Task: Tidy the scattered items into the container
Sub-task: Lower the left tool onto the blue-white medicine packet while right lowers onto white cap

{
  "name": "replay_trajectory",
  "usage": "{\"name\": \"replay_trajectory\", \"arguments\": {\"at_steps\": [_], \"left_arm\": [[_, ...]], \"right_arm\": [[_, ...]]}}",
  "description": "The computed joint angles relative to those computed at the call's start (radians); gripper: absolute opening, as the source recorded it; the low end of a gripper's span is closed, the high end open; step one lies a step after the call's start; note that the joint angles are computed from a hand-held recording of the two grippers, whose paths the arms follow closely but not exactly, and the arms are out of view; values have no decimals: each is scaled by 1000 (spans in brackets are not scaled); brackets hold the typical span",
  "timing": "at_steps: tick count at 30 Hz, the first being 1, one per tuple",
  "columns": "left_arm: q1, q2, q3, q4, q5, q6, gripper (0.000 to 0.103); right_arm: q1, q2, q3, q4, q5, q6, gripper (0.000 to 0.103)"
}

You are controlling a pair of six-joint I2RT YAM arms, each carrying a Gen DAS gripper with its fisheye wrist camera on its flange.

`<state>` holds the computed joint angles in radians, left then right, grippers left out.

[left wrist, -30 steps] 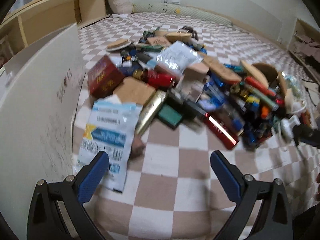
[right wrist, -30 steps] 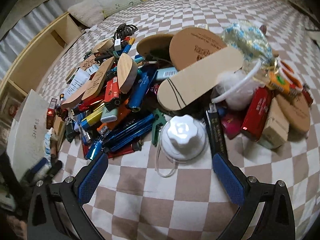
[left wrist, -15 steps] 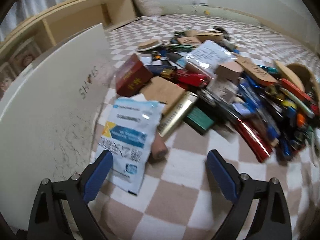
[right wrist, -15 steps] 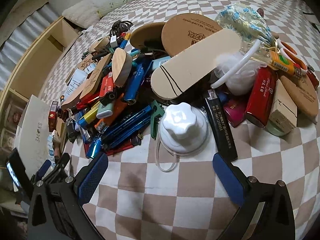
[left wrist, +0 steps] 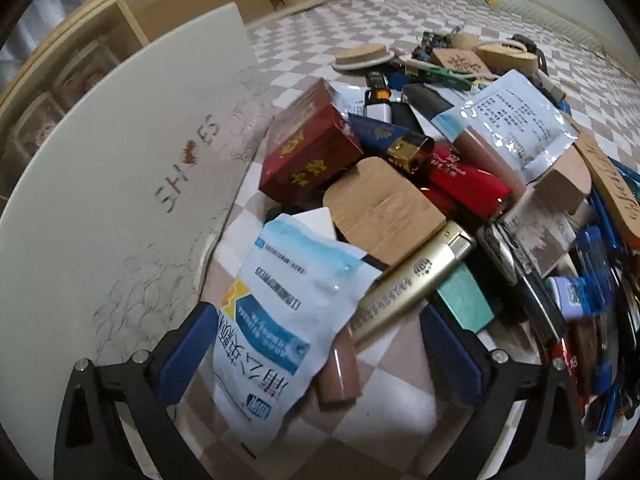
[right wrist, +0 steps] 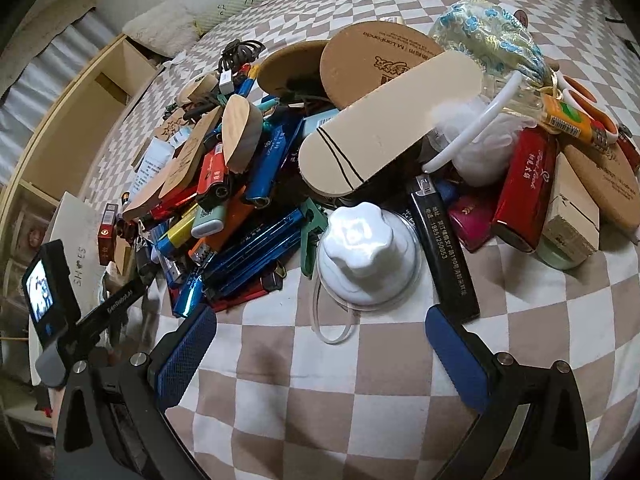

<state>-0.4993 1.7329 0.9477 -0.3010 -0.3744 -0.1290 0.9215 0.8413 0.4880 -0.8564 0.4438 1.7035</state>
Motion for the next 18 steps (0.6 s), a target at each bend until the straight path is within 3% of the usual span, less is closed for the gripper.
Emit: {"name": "replay_trajectory", "arguments": {"at_steps": [8, 13, 14, 16, 18], "left_arm": [[2, -113, -105, 16, 171, 112, 101], [-75, -196, -181, 10, 256, 177, 101], [-101, -205, -192, 12, 258, 189, 99], [-148, -234, -225, 33, 224, 201, 86], [-156, -253, -234, 24, 239, 212, 84]], "right_arm": [[10, -18, 2, -15, 21, 20, 103], [42, -52, 0, -46, 56, 75, 103], [47, -64, -5, -50, 60, 88, 103], [52, -79, -10, -57, 63, 100, 103], [56, -88, -11, -62, 69, 107, 103]]}}
